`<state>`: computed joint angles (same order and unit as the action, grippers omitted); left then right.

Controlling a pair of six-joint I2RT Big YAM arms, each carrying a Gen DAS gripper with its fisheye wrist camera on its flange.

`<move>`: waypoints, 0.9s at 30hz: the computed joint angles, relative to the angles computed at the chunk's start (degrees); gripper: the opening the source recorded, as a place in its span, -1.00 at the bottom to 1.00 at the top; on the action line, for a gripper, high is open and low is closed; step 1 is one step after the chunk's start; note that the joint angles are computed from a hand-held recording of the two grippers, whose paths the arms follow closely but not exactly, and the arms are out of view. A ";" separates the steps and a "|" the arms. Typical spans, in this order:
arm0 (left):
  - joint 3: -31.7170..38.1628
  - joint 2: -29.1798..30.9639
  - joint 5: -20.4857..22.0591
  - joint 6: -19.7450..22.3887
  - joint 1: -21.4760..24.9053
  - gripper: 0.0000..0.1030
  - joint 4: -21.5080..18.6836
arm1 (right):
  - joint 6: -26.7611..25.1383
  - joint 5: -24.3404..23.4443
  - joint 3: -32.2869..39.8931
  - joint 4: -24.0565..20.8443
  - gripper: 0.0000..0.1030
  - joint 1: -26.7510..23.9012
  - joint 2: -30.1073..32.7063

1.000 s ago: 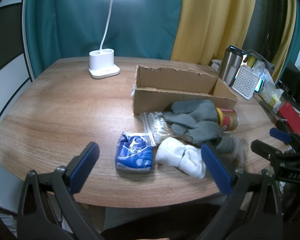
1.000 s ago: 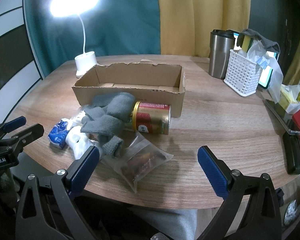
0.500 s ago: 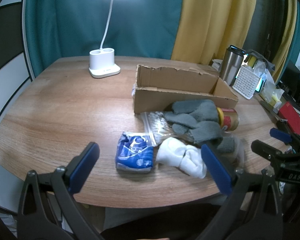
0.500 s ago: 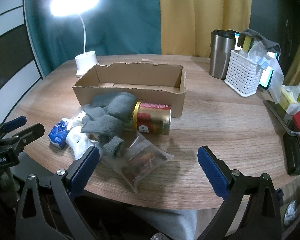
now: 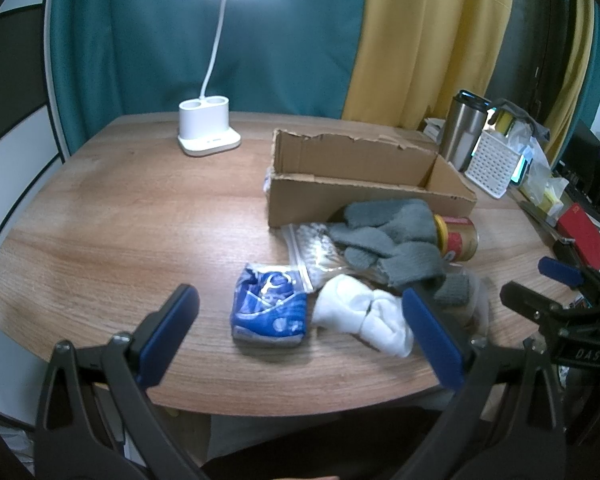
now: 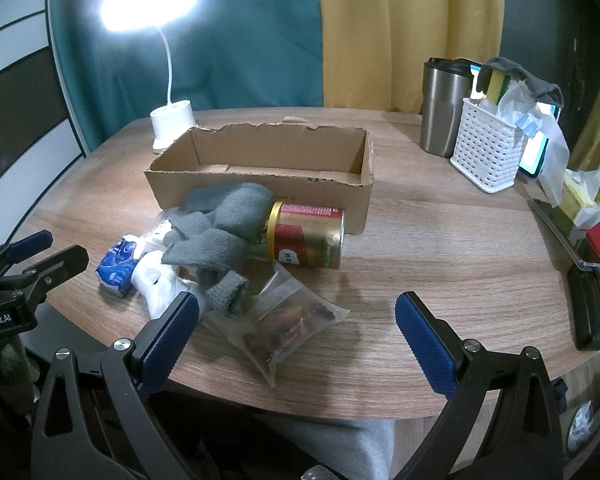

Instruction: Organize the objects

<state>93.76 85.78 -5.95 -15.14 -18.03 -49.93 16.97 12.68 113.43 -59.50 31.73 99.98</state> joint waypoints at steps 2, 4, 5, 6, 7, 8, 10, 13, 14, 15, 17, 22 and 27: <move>0.00 0.01 -0.03 -0.06 0.02 0.99 -0.01 | 0.02 0.08 0.18 -0.05 0.95 0.05 0.15; 0.07 0.10 0.10 -0.13 0.10 0.99 -0.14 | 0.04 0.03 0.12 0.03 0.95 0.05 0.18; 0.02 0.08 0.12 -0.14 0.09 0.99 -0.12 | 0.04 0.03 0.12 0.03 0.95 0.05 0.18; -0.02 0.09 0.16 -0.12 0.10 0.99 -0.14 | 0.04 0.01 0.22 -0.09 0.95 0.08 0.28; -0.04 0.11 0.18 -0.16 0.06 0.99 -0.18 | 0.01 -0.06 0.21 -0.11 0.95 0.07 0.32; -0.10 0.10 0.21 -0.19 0.05 0.99 -0.20 | 0.04 -0.06 0.17 -0.11 0.95 0.10 0.33; -0.11 0.18 0.23 -0.19 0.08 0.99 -0.30 | 0.03 -0.18 0.12 -0.16 0.95 0.10 0.34; -0.35 0.21 0.23 -0.30 0.16 0.99 -0.35 | -0.02 -0.45 0.14 -0.28 0.95 0.05 0.49; -0.28 0.37 0.29 -0.38 0.22 0.99 -0.47 | -0.05 -0.60 0.25 -0.47 0.95 0.06 0.65; -0.37 0.40 0.36 -0.44 0.28 0.99 -0.51 | -0.07 -0.81 0.30 -0.64 0.95 0.01 0.76; -0.51 0.54 0.28 -0.45 0.39 0.99 -0.57 | 0.02 -1.12 0.34 -0.89 0.95 -0.04 0.98; -0.90 1.09 0.15 -0.52 0.77 0.99 -0.92 | 0.16 -2.40 0.55 -1.70 0.95 -0.02 1.92; -0.63 2.37 0.25 -0.42 1.29 0.99 -1.63 | 0.42 -3.90 1.33 -2.80 0.95 0.00 3.49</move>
